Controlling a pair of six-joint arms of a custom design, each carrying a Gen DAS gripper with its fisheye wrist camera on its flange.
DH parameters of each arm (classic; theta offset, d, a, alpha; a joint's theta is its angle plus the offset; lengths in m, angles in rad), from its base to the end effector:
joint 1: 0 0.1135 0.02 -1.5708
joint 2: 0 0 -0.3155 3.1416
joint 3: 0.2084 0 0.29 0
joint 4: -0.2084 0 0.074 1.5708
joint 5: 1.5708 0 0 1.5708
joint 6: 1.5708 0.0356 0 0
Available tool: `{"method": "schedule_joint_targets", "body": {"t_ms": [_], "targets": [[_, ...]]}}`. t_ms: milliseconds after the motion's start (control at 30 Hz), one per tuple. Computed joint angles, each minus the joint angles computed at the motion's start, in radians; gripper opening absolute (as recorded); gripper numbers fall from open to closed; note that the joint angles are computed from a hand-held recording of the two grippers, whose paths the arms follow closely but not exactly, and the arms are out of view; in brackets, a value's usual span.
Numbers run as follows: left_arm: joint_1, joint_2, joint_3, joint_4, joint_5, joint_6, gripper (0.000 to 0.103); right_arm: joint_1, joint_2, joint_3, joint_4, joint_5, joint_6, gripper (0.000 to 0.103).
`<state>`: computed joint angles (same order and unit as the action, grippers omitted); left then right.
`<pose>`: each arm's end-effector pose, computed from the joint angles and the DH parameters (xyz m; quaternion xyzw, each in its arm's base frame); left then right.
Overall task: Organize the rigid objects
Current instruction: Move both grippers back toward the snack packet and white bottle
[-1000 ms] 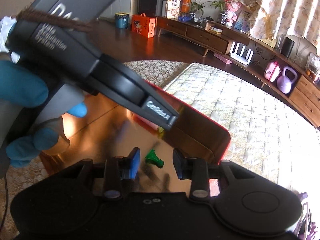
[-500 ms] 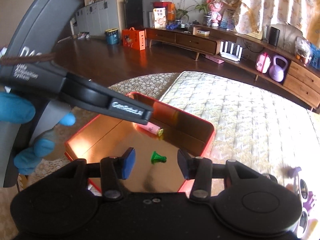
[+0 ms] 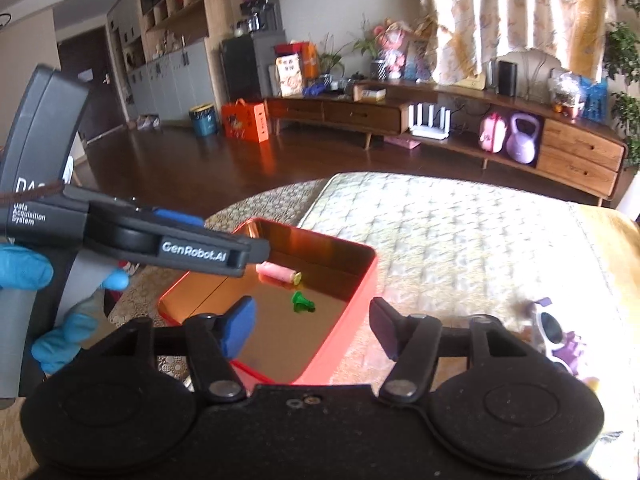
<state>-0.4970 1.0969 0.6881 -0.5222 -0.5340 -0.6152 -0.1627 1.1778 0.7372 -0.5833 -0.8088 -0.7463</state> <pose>0.2044 -0.0903 0.2526 -0.1369 0.9091 0.0526 0.3898 0.2338 -0.0123 0.2540 -0.3564 0.8172 0.2314 0.3894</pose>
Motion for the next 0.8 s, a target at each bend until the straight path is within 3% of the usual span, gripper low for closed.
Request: {"method": "schedule_joint_targets", "body": {"t_ms": [233,467,667,800], "targets": [[-0.159,-0.007,0.019,-0.071,-0.073,-0.128,0.075,-0.176,0.001,0.021,-0.135,-0.095,-0.150,0.072],[-0.311,0.035,0.044,-0.107,-0.161,-0.250,0.076,-0.357,0.047,0.048,-0.253,-0.161,-0.327,0.087],[-0.398,0.097,0.066,-0.072,-0.198,-0.293,0.081,-0.535,0.125,0.064,-0.292,-0.192,-0.447,0.096],[-0.440,0.152,0.079,-0.026,-0.203,-0.299,0.082,-0.607,0.190,0.082,-0.266,-0.191,-0.458,0.102]]}}
